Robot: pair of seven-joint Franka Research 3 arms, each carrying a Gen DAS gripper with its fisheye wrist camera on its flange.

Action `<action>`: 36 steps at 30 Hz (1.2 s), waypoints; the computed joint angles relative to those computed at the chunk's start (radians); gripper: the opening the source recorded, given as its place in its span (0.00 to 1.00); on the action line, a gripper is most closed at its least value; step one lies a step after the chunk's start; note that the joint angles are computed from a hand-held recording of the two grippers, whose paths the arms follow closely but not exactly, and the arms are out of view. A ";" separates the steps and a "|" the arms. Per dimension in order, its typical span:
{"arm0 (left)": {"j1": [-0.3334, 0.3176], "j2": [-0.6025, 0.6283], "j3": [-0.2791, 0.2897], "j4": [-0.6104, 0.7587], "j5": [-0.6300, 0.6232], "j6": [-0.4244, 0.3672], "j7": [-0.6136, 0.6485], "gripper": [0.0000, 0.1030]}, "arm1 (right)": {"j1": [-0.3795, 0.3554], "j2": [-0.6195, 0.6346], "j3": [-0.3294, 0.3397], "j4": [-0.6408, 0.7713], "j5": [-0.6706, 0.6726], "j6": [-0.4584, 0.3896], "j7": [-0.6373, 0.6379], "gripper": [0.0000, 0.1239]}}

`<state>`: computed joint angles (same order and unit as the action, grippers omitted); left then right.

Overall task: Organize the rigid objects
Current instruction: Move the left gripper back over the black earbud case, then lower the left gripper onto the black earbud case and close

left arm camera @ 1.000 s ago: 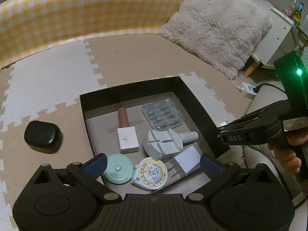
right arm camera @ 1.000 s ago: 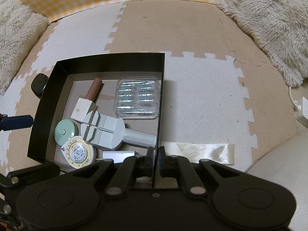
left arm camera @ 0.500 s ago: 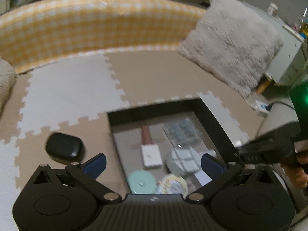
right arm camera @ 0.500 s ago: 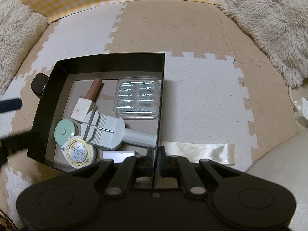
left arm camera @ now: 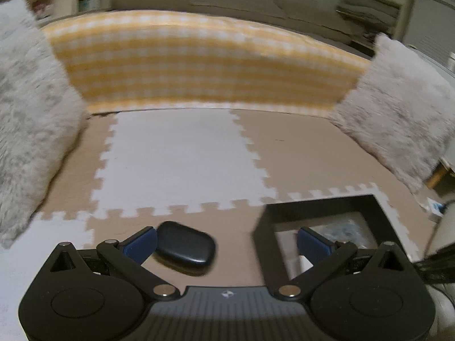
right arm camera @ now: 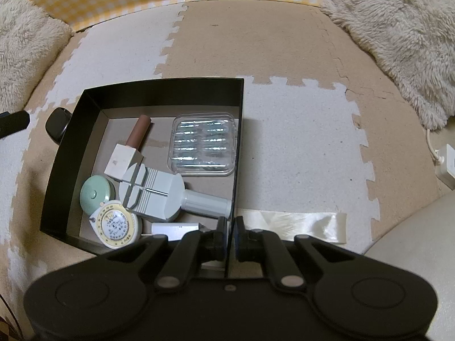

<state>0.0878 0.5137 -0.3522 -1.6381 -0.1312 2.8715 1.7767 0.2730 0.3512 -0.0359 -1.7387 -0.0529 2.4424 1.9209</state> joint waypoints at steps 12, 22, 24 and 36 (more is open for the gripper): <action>0.034 0.145 -0.020 0.144 -0.168 -0.121 -0.236 0.79 | 0.001 0.003 -0.001 0.005 -0.003 -0.004 -0.001 0.04; 0.005 0.233 -0.007 0.232 -0.118 -0.073 -0.283 0.79 | 0.004 0.009 -0.002 0.017 -0.011 -0.017 -0.001 0.04; -0.009 0.248 0.006 0.255 -0.080 -0.072 -0.278 0.79 | 0.005 0.010 -0.003 0.019 -0.013 -0.021 -0.001 0.05; -0.099 0.280 0.110 0.313 0.129 -0.116 -0.310 0.65 | 0.004 0.013 -0.002 0.023 -0.015 -0.025 -0.005 0.05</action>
